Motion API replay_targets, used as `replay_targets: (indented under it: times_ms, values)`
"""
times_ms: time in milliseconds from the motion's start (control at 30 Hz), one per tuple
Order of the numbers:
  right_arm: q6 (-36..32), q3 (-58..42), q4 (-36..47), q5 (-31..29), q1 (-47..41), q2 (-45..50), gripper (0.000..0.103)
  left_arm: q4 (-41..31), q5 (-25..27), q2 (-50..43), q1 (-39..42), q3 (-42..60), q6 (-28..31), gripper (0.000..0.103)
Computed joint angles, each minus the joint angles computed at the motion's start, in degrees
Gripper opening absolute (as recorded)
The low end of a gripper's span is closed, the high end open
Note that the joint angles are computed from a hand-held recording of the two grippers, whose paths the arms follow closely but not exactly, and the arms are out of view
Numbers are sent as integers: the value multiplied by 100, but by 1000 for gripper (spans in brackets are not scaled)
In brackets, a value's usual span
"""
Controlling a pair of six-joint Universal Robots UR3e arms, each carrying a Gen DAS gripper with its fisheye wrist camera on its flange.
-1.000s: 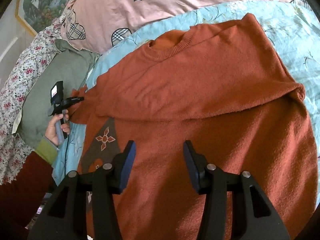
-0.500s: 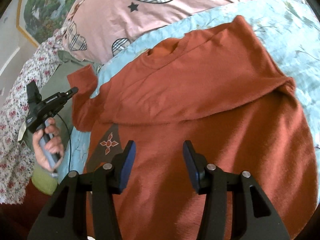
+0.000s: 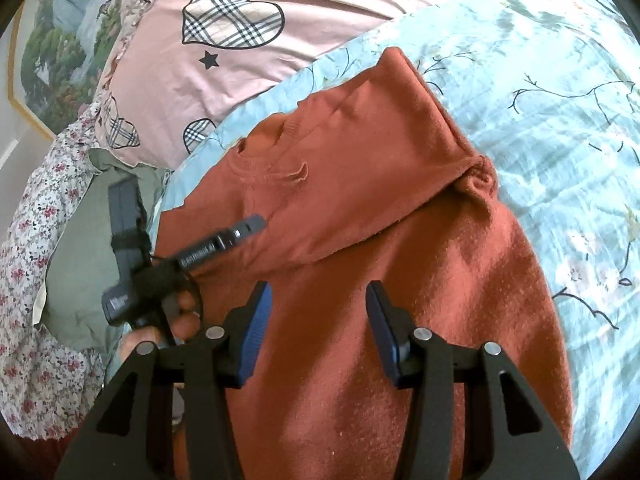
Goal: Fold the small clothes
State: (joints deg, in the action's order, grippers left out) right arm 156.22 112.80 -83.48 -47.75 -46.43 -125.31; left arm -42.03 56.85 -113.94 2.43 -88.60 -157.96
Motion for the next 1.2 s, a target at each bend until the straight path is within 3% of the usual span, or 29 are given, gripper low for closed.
replay_targets:
  times_ms: [100,200,233,267,433,633,733,767,900,1033,1200]
  values:
    - [488,106,-686,-2,386,274,50,-195,-128,156,204,-229,241,17]
    - [1173,156,-1623,10,894,802,51,-293,-263,788,561,-830,550,40]
    - [1492,150,-2072,13,1110,1085,51,-359,-282,1049,713,-1026,622,52]
    - [1700,144,-2377,15,1241,1274,51,-351,-315,1366,951,-1349,706,56]
    - [2743,-294,-3916,-206,2074,2634,55,-470,-216,2409,2172,-2143,1016,56]
    - [3336,-1045,-4584,-482,2809,4099,53,-280,183,2321,3277,-2117,702,60]
    - [3532,-1185,-4869,-506,2981,4469,7,-85,472,1920,3340,-1896,447,60]
    - [3589,-1284,-4919,-468,3023,4579,7,-77,524,1790,3313,-1779,369,60]
    - [3545,-1565,-5124,-352,2912,4320,7,197,811,1133,2955,-1175,-17,60]
    - [3369,-1590,-5270,-515,2269,3645,7,316,1082,674,2684,-650,-197,59]
    - [2769,-1241,-4577,-681,1560,3561,7,596,1146,573,2589,-722,-118,59]
